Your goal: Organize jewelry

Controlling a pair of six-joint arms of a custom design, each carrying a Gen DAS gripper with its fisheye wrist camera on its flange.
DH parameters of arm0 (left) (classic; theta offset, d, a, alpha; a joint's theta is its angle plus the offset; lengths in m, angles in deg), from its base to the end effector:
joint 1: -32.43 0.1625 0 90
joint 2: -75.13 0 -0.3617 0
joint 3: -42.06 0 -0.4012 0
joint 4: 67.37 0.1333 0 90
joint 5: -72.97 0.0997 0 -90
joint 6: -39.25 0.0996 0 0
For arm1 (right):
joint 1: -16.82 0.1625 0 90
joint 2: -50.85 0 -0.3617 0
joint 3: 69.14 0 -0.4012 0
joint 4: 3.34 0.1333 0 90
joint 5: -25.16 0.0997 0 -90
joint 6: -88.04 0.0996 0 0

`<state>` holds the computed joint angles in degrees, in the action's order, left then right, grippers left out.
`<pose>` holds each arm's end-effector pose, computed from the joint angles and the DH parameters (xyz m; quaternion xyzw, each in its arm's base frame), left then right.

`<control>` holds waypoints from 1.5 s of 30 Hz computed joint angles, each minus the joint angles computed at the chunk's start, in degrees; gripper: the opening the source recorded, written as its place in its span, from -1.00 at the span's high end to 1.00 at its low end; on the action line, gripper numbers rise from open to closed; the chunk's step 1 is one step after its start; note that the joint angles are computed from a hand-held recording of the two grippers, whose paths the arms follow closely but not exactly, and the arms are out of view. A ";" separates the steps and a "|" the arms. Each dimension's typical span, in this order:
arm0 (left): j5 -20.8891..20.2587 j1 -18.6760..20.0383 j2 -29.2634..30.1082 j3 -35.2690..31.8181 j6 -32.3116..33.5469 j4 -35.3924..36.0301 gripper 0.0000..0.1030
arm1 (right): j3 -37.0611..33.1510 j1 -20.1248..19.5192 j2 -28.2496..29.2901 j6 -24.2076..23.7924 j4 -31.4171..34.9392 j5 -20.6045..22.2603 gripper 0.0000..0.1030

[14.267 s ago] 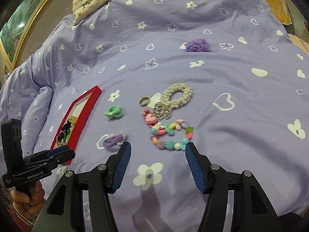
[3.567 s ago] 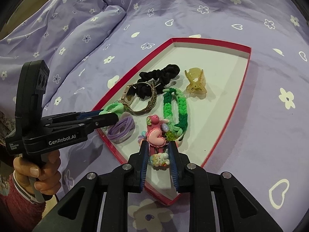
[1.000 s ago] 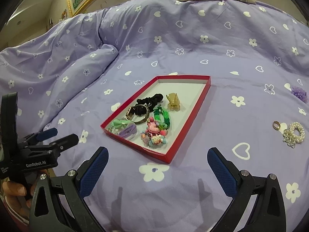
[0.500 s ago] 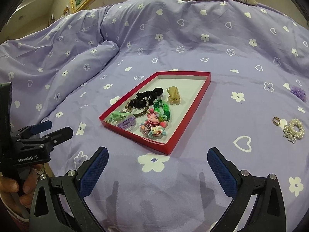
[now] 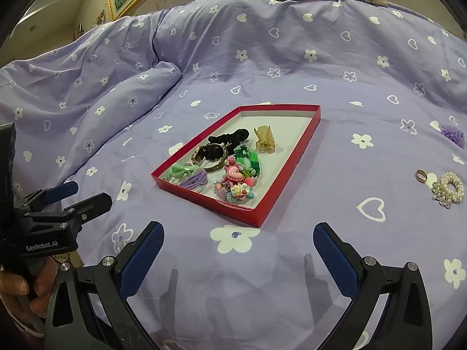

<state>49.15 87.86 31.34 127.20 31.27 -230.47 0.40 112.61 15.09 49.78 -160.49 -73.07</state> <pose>-0.1944 -0.6776 0.1660 0.0400 0.8186 -0.4041 0.4062 0.1956 -0.7486 0.1233 0.3392 -0.8934 0.2557 0.1461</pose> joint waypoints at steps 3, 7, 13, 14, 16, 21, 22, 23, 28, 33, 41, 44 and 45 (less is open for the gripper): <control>-0.16 0.02 -0.01 -0.01 -0.27 0.49 -1.00 | 0.09 -0.03 0.01 -0.05 -0.24 0.11 -1.00; -0.22 0.00 0.00 0.02 -0.29 0.55 -1.00 | 0.18 -0.04 -0.03 -0.15 -0.22 0.01 -1.00; 0.00 -0.13 0.26 0.00 0.41 -0.26 -1.00 | 0.40 -0.08 -0.24 -0.17 -0.20 -0.14 -1.00; -0.04 -0.14 0.28 -0.02 0.52 -0.36 -1.00 | 0.35 -0.10 -0.22 -0.18 -0.08 -0.09 -1.00; 0.00 -0.17 0.34 -0.01 0.87 -0.69 -1.00 | 0.42 -0.10 -0.23 -0.16 -0.23 -0.07 -1.00; 0.28 -0.29 0.48 0.03 1.37 -1.18 -1.00 | 0.14 -0.01 -0.20 -0.24 0.33 -0.32 -1.00; 0.39 -0.31 0.52 0.02 1.53 -1.32 -1.00 | 0.16 -0.01 -0.20 -0.23 0.25 -0.31 -1.00; 0.45 -0.36 0.56 0.03 1.56 -1.37 -1.00 | 0.18 -0.03 -0.23 -0.26 0.20 -0.21 -1.00; 0.42 -0.37 0.64 -0.07 1.74 -1.50 -1.00 | 0.21 0.05 -0.25 -0.22 0.25 -0.25 -1.00; 0.60 -0.40 0.70 -0.07 1.85 -1.61 -1.00 | 0.17 0.15 -0.24 -0.20 0.32 -0.39 -1.00; 0.70 -0.42 0.59 0.04 1.48 -1.32 -1.00 | 0.36 0.23 -0.34 -0.26 0.28 -0.51 -1.00; 0.66 -0.40 0.60 0.00 1.48 -1.28 -1.00 | 0.38 0.32 -0.32 -0.29 0.24 -0.49 -1.00; 0.69 -0.42 0.62 0.01 1.49 -1.30 -1.00 | 0.39 0.33 -0.32 -0.34 0.24 -0.46 -1.00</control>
<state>49.84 87.44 31.96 127.21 32.76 -231.77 0.78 112.94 14.77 49.44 -160.25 -73.53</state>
